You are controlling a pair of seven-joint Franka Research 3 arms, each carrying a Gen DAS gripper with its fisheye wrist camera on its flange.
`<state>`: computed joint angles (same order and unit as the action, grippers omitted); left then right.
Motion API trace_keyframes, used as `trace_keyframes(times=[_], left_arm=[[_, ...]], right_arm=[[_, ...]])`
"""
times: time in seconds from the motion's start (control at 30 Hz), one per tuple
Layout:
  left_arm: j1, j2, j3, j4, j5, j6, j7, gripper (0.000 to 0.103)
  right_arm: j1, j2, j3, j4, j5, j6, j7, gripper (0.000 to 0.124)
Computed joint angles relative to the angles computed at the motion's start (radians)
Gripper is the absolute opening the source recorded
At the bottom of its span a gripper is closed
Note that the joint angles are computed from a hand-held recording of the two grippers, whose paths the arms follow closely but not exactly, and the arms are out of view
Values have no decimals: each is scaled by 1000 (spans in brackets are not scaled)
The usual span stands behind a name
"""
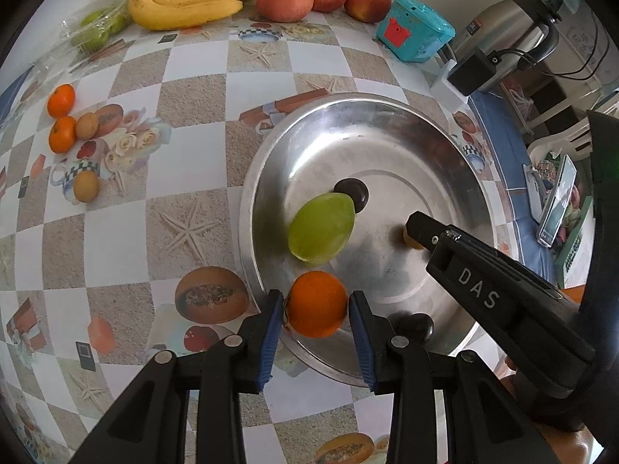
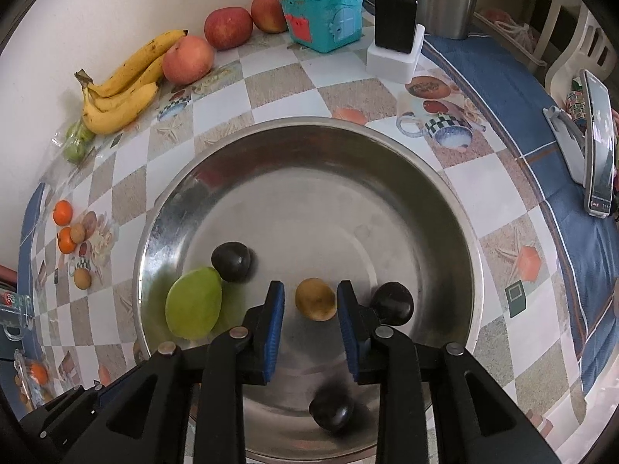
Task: Organize fruits
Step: 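Release the kiwi into the plate with the right gripper while the left gripper carries the orange over it, then open the left gripper to drop the orange into the steel plate, then withdraw both grippers from the plate toward the remaining fruits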
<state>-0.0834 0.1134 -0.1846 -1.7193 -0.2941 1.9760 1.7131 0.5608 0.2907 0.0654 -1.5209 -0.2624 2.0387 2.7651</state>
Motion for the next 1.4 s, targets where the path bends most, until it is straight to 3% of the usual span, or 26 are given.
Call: trace_keyframes(times=[0.37,0.87,1.2,1.27,1.3,1.4], left_arm=[[9,3,10,9,18,13,-52,44],[61,-31,56,-31,151,178,-325,44],[78,-27,56,-29,161,184,-355,44],[77,-22,55,-24,168,174,-354,57],[76,-22,54,-23,182,169,-359,71],[67,-20,53,-22,242,162,-377,75]], right_arm=[[4,3,-2,9,-14,-3,2,35],[26,33,2,78,-37,-8,-51,35],[60,71,-6,153,-46,-15,-109,35],[64,75,-9,158,-44,-21,-113,35],[65,77,-9,160,-42,-24,-116,35],[66,78,-12,154,-36,-19,-111,58]])
